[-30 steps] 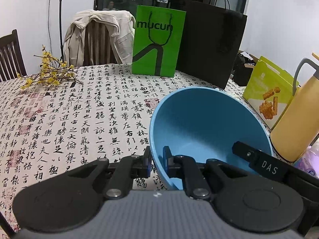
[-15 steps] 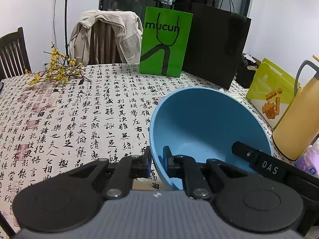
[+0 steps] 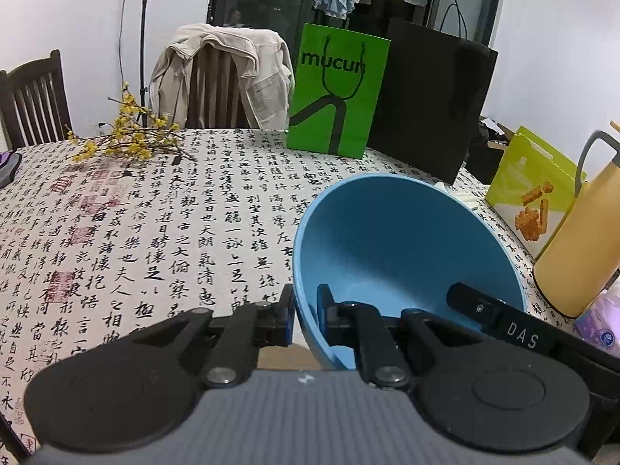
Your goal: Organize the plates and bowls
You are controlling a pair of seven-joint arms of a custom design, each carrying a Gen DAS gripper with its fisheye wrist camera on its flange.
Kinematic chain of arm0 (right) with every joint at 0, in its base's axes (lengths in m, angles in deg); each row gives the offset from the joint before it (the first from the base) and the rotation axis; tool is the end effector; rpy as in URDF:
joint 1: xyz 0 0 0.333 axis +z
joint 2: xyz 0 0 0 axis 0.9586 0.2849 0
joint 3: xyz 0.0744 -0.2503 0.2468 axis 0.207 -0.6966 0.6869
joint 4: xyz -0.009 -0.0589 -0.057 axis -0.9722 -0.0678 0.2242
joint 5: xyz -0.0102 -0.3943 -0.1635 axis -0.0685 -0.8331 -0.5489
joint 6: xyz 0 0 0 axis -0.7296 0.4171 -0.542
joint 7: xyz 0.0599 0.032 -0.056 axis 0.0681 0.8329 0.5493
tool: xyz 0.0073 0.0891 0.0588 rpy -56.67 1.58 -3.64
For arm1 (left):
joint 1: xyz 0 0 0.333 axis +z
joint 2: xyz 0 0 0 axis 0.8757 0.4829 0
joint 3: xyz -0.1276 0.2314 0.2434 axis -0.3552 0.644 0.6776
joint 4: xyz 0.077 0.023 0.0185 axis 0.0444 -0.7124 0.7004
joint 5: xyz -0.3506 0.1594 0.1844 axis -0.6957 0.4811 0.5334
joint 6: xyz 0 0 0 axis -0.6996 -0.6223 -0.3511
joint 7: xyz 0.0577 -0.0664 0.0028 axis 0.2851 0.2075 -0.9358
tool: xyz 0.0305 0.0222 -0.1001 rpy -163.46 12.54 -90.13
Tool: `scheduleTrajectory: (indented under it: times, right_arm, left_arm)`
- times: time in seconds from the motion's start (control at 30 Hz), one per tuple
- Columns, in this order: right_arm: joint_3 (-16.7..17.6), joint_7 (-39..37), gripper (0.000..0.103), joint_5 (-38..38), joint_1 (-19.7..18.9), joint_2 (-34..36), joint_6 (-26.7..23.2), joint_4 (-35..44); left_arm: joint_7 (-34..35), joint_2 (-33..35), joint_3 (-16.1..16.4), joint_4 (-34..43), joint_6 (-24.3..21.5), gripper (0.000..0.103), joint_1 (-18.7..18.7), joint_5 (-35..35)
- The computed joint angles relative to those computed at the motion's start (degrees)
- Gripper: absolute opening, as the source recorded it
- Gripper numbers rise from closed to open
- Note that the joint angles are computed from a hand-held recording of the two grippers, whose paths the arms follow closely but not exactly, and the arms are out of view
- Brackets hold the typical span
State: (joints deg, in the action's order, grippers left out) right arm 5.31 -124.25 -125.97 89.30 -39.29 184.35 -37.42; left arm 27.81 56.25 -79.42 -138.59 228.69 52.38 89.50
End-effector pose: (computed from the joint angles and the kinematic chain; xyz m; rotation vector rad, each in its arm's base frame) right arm 0.6160 0.1299 0.4850 -1.2258 1.8079 -0.5484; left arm 0.6399 -0.1910 0.5097 -1.6760 1.8314 -1.0145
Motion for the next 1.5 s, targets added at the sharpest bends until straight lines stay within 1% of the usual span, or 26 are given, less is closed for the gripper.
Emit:
scheduleTrajectory:
  times: [0.13, 0.23, 0.33, 0.43, 0.5, 0.53, 0.63, 0.67, 0.73, 0.87, 0.97, 1.17, 1.23, 1.33, 1.37, 1.43, 1.5]
  right_arm:
    - [-0.1, -0.1, 0.009, -0.2, 0.6, 0.2, 0.6, 0.1]
    - [-0.3, -1.5, 0.009, 1.1, 1.2, 0.4, 1.3, 0.2]
    - [-1.9, -2.4, 0.009, 2.2, 2.9, 0.6, 2.2, 0.1]
    - [-5.4, -1.7, 0.009, 1.7, 6.4, 1.0, 3.4, 0.4]
    - [-6.3, -3.2, 0.009, 3.2, 7.4, 1.2, 4.1, 0.1]
    - [-6.3, -4.3, 0.009, 4.2, 7.5, 1.2, 4.5, 0.0]
    - [-3.5, -8.4, 0.009, 7.9, 5.3, 1.2, 5.1, -0.8]
    - [-3.7, -9.0, 0.009, 8.6, 5.7, 1.2, 5.3, -0.9]
    - [-2.5, -11.0, 0.009, 10.2, 5.0, 1.2, 5.5, -1.1]
    - [-1.8, -14.0, 0.009, 13.0, 5.1, 1.1, 6.0, -1.5]
    - [3.0, -16.8, 0.010, 15.0, 1.2, 1.3, 6.0, -1.4]
    - [10.3, -21.5, 0.010, 18.5, -4.4, 1.7, 6.2, -1.2]
    - [14.0, -23.0, 0.010, 19.5, -7.4, 2.0, 6.1, -0.9]
    - [16.0, -25.2, 0.010, 21.3, -8.3, 2.3, 6.2, -0.7]
    - [17.1, -25.9, 0.010, 21.7, -9.1, 2.5, 6.2, -0.5]
    - [20.7, -27.4, 0.010, 22.5, -11.9, 2.9, 6.1, -0.1]
    - [23.2, -29.0, 0.010, 23.4, -13.6, 3.2, 6.0, 0.1]
  left_arm:
    - [-0.7, -0.7, 0.6, -0.8, 0.2, 0.012, 0.1, 0.3]
    - [-1.6, -1.3, 0.9, -1.6, 0.4, 0.012, 0.3, 0.8]
    - [-1.5, -1.8, 0.7, -2.3, 0.7, 0.012, 1.0, 0.2]
    - [-1.7, -2.4, 0.7, -3.1, 1.2, 0.012, 1.4, 0.0]
    - [-2.3, -2.9, 0.9, -3.7, 1.4, 0.013, 1.5, 0.4]
    - [-2.3, -3.2, 0.8, -4.1, 1.6, 0.013, 1.7, 0.2]
    - [-3.8, -3.8, 1.4, -4.8, 1.9, 0.013, 1.7, 1.5]
    - [-4.0, -3.9, 1.4, -4.9, 2.0, 0.013, 1.9, 1.6]
    - [-4.7, -4.3, 1.5, -5.3, 2.0, 0.013, 2.1, 2.1]
    - [-5.8, -5.1, 1.5, -6.2, 2.2, 0.013, 2.7, 2.8]
    - [-7.8, -5.7, 1.9, -6.8, 2.2, 0.013, 3.1, 4.4]
    - [-11.4, -7.1, 2.1, -8.1, 2.3, 0.013, 4.5, 7.6]
    - [-12.9, -7.5, 2.1, -8.5, 2.2, 0.013, 5.1, 9.0]
    - [-15.4, -8.2, 2.0, -9.0, 2.1, 0.013, 6.0, 11.2]
    - [-16.6, -8.5, 2.1, -9.3, 2.1, 0.013, 6.4, 12.4]
    - [-18.3, -9.0, 1.9, -9.6, 2.2, 0.013, 7.2, 13.9]
    - [-19.8, -9.4, 1.7, -10.0, 2.2, 0.013, 8.1, 15.2]
